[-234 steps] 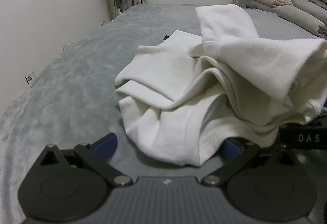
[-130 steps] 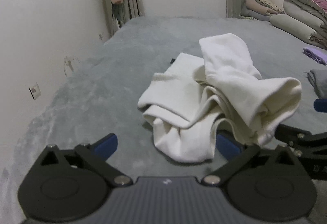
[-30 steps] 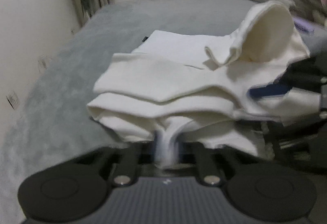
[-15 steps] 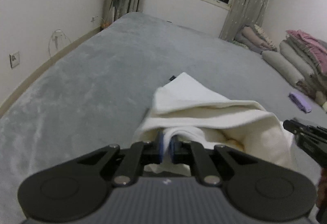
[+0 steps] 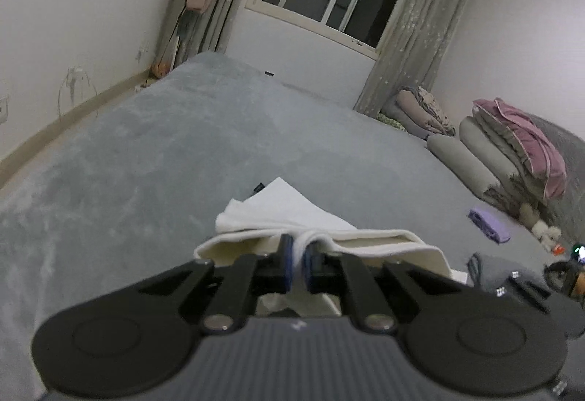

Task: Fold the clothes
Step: 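Lift the sweatshirt high with both grippers and shake it out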

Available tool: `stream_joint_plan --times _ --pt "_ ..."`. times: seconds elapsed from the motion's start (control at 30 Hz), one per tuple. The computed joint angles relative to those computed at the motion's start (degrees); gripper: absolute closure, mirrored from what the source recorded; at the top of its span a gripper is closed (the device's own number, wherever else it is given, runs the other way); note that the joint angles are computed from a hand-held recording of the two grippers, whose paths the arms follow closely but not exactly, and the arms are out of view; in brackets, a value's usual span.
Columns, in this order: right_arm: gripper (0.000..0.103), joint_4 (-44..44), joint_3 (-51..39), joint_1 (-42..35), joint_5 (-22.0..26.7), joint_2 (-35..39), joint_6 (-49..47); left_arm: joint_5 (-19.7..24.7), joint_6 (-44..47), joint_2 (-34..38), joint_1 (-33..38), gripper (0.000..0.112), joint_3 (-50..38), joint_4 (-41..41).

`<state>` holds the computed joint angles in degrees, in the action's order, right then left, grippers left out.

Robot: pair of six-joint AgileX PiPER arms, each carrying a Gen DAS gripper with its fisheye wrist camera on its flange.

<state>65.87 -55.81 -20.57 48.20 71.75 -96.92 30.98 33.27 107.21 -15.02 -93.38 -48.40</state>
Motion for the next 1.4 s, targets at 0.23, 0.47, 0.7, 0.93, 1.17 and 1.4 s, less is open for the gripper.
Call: stream_joint_plan --times 0.23,0.47,0.7,0.93,1.17,1.4 --pt "0.065 -27.81 -7.90 13.37 -13.47 10.88 29.21 4.78 -8.28 3.25 0.08 0.101 -4.22 7.43" --pt "0.094 -14.47 -21.55 0.15 1.70 20.15 47.81 7.39 -11.66 0.45 1.17 0.060 -0.73 9.06" --pt "0.094 -7.47 -28.71 -5.69 5.52 28.20 62.53 7.32 2.20 -5.47 -2.89 0.045 6.78 2.17" --pt "0.093 -6.47 -29.96 -6.78 13.95 27.35 59.66 5.29 3.14 -3.00 -9.20 0.042 10.19 0.67" --pt "0.093 1.00 -24.05 -7.77 17.90 23.07 56.02 -0.82 6.98 -1.75 -10.88 0.103 12.46 -4.04" --pt "0.095 23.61 -12.83 -14.76 20.98 13.61 45.09 -8.75 28.99 -11.87 -4.74 0.105 16.91 -29.37"
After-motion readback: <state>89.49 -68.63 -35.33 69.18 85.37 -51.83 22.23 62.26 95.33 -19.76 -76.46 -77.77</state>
